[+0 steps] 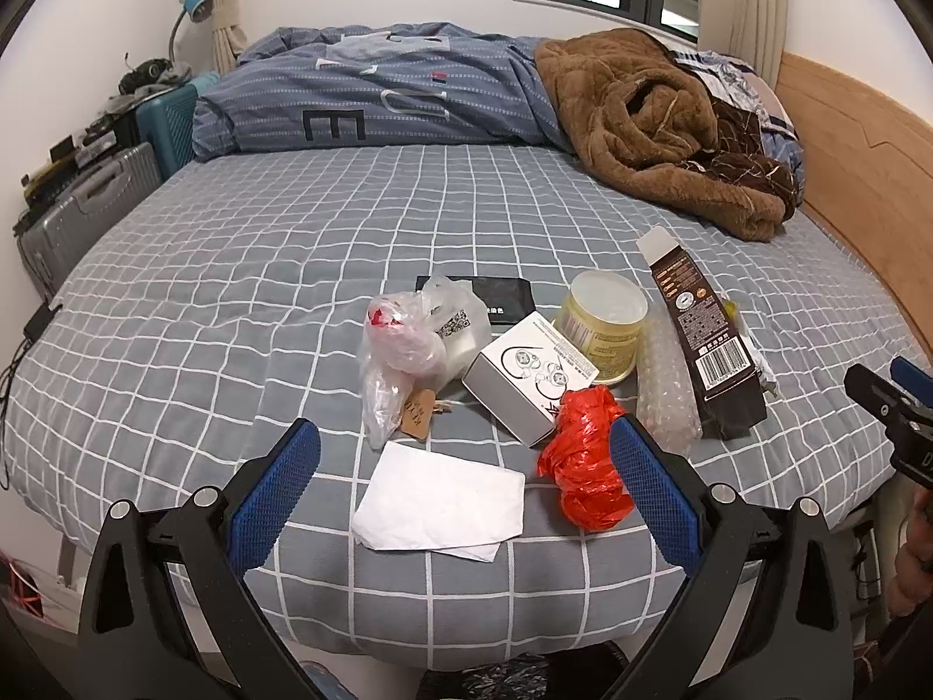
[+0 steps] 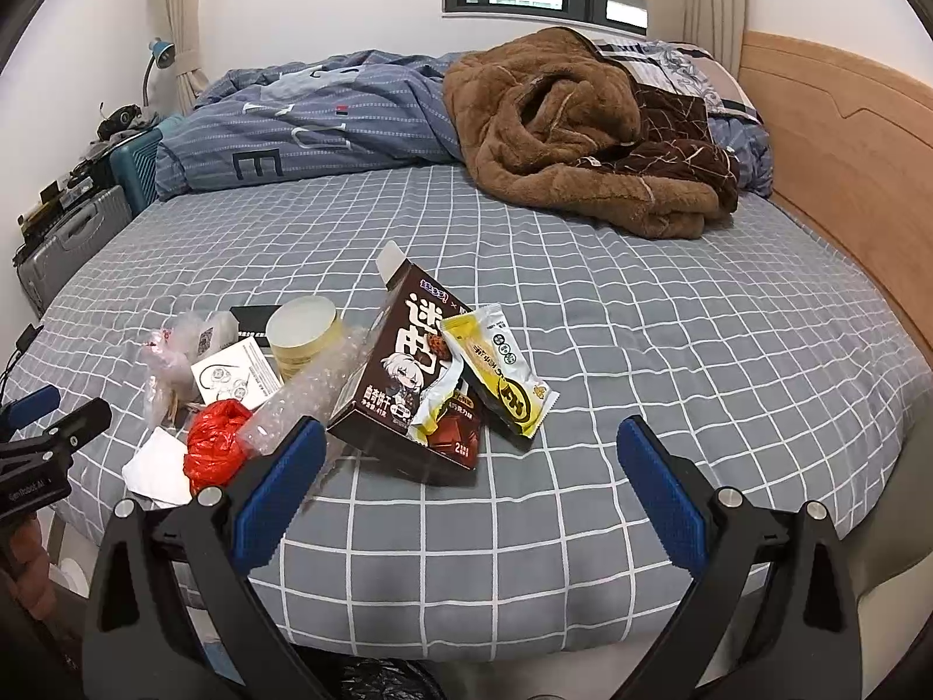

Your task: Collect trash

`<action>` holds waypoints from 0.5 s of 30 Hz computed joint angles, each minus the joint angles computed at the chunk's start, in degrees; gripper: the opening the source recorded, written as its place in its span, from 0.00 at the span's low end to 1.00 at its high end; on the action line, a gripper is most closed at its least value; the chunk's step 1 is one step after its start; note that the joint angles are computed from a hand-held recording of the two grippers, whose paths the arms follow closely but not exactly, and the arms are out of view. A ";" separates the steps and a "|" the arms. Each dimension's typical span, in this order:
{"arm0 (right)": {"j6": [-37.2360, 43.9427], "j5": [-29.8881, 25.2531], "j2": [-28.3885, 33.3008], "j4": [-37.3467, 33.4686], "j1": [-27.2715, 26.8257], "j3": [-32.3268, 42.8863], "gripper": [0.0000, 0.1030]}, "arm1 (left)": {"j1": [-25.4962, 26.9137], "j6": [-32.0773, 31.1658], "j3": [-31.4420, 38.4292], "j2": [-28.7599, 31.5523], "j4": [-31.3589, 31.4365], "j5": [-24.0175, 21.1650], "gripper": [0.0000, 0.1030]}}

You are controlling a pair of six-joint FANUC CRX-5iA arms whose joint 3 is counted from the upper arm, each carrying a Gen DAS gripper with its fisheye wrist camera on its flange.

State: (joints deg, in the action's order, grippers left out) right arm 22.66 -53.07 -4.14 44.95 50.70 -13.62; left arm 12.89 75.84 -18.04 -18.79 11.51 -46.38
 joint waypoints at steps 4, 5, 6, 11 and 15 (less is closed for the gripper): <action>-0.16 -0.09 0.12 0.07 0.15 0.06 0.93 | -0.01 -0.20 0.02 -0.01 0.10 -0.18 0.94; -0.05 -0.16 0.13 0.04 0.14 0.10 0.93 | -0.05 -0.10 0.08 0.01 -0.04 -0.25 0.94; 0.00 -0.27 0.17 0.05 0.20 0.16 0.93 | -0.03 0.00 0.12 0.00 -0.09 -0.36 0.94; -0.30 -0.21 0.15 0.08 0.23 0.11 0.93 | -0.02 0.02 0.30 0.15 0.07 -0.51 0.94; 0.08 -0.25 0.20 -0.16 0.16 0.21 0.93 | 0.12 -0.30 0.26 0.18 0.31 -0.68 0.94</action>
